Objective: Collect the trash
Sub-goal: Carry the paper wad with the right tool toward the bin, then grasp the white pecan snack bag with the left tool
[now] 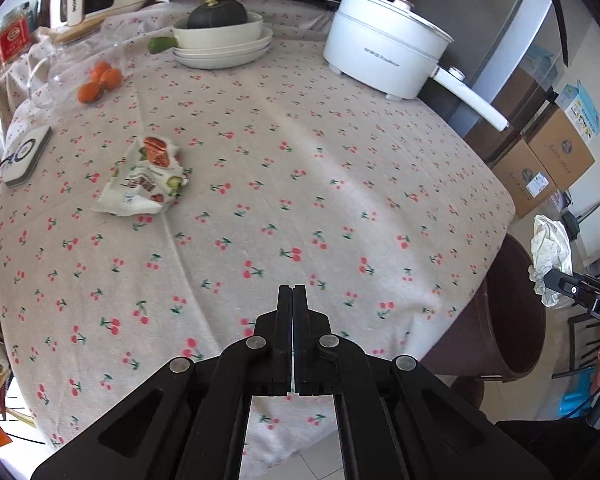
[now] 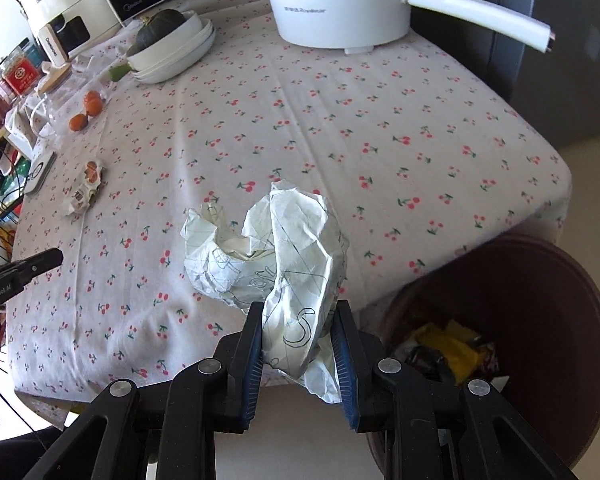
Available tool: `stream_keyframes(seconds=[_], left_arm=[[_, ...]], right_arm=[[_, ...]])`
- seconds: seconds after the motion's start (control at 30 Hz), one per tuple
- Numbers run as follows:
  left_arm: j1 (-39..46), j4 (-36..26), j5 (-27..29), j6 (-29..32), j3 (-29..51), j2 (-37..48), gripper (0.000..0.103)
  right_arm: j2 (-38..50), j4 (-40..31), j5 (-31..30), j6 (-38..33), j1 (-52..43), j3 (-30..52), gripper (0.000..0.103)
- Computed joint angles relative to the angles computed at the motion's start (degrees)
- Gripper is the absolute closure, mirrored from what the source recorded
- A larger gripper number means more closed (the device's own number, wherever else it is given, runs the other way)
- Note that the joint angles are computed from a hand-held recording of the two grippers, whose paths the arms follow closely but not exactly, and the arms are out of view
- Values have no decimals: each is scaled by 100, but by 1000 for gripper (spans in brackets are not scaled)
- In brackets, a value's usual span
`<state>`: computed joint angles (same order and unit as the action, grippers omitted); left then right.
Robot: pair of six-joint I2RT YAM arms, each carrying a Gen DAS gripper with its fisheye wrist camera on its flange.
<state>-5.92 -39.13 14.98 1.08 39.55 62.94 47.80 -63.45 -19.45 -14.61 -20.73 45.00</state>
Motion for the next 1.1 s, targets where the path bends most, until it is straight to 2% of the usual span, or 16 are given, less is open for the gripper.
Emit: stream_keyframes(seconds=[0.17, 0.3, 0.47, 0.6, 0.73, 0.77, 0.83, 0.87, 0.9, 0.97, 1.1], left_arm=[[-1556, 214, -366, -900, 81, 51, 103], [-2763, 518, -595, -1568, 291, 425, 103], [-3853, 890, -914, -2064, 580, 988, 103], [-4127, 960, -1081, -2166, 765, 1418, 103], [-3513, 761, -1342, -1948, 930, 1411, 101], [-3231, 671, -1349, -1850, 991, 1410, 99], [-2557, 532, -1282, -1527, 1094, 1431, 78], [-2234, 491, -1323, -1344, 1126, 1449, 50], [-1915, 493, -1439, -1166, 1132, 1456, 29], [-1215, 628, -1549, -781, 1129, 1512, 24], [13, 801, -1329, -206, 1387, 2124, 23]], right_arm=[[205, -331, -340, -1451, -1649, -7, 74], [663, -437, -504, -2631, -3011, 12, 74], [1296, -472, -565, -3782, -4403, 129, 74], [1715, -622, -635, -4429, -5152, 361, 74], [1975, -656, -661, -4676, -5473, 566, 74], [1993, -616, -636, -4655, -5459, 561, 74], [2008, -518, -570, -4552, -5352, 534, 74], [1991, -465, -543, -4486, -5268, 503, 74], [1963, -428, -523, -4418, -5176, 477, 74], [1861, -388, -494, -4215, -4905, 423, 74], [1636, -327, -460, -3707, -4217, 332, 74]])
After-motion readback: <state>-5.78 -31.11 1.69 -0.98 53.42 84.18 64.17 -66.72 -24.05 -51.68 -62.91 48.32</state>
